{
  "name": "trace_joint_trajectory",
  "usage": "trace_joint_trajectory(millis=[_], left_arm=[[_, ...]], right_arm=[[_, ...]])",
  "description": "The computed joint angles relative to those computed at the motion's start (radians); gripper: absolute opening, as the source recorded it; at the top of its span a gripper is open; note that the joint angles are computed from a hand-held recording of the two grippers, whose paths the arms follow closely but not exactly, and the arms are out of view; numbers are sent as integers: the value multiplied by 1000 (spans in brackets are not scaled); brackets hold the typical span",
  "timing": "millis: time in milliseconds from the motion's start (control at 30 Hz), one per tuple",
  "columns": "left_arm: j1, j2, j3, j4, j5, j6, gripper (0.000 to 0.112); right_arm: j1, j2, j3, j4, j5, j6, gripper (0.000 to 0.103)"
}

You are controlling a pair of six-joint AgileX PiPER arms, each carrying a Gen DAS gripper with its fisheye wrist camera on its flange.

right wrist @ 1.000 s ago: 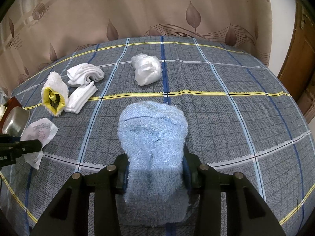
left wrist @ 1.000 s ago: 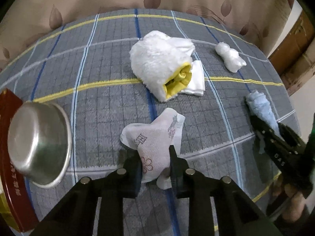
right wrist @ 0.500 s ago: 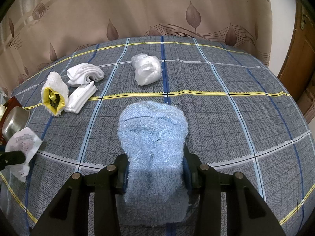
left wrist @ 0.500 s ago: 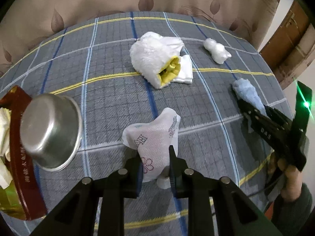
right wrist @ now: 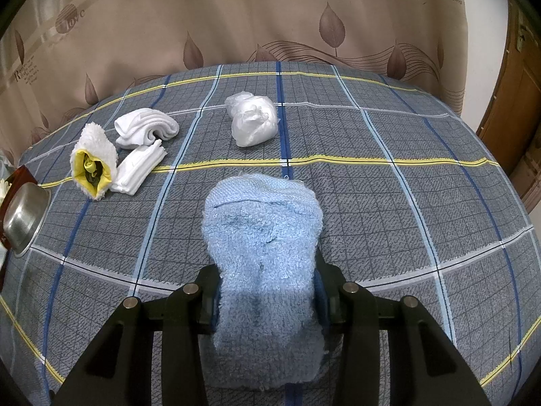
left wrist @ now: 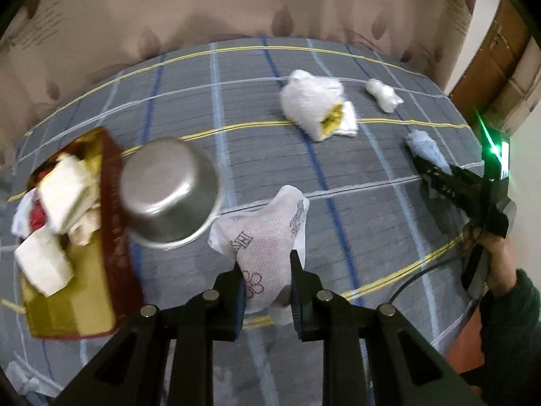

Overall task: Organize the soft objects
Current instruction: 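Carry the printed wipe into the gold tray and open the left tool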

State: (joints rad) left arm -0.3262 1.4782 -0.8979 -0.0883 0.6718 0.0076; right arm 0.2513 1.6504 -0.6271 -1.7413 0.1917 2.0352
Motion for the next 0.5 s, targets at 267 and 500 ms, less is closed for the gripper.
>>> trace_joint_trajectory(millis=[267, 500], left_arm=[[192, -157, 97, 9, 70, 119, 21], [415, -192, 47, -22, 103, 225, 22]], right_arm=[[2, 1, -1, 16, 3, -15, 40], [3, -1, 2, 17, 5, -16, 40]])
